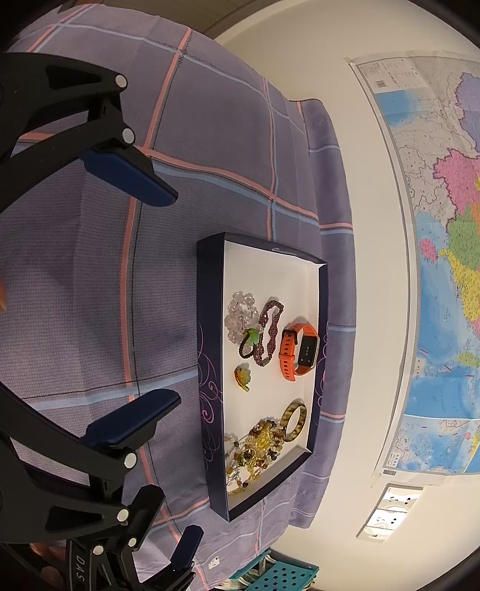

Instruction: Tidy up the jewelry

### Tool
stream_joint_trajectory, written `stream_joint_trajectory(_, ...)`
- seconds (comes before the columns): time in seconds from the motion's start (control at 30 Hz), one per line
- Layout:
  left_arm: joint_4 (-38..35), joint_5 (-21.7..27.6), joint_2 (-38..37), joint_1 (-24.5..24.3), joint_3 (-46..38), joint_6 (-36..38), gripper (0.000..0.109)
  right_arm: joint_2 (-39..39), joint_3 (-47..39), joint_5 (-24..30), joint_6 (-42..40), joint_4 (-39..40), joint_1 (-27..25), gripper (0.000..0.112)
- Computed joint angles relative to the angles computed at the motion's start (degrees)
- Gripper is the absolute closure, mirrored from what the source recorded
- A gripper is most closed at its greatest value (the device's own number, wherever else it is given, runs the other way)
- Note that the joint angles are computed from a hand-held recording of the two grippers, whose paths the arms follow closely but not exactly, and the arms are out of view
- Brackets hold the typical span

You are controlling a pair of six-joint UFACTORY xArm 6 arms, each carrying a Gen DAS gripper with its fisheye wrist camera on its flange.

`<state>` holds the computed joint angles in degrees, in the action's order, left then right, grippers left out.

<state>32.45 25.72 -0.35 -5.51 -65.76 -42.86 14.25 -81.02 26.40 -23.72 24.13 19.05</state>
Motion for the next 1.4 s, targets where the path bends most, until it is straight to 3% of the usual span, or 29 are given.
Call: stream_joint_trajectory(1.4, -1.8, 0.7, 0.2, 0.0, 0.1, 1.2, 0.011, 0.5, -1.0, 1.7, 1.0, -0.4, -0.2, 0.016)
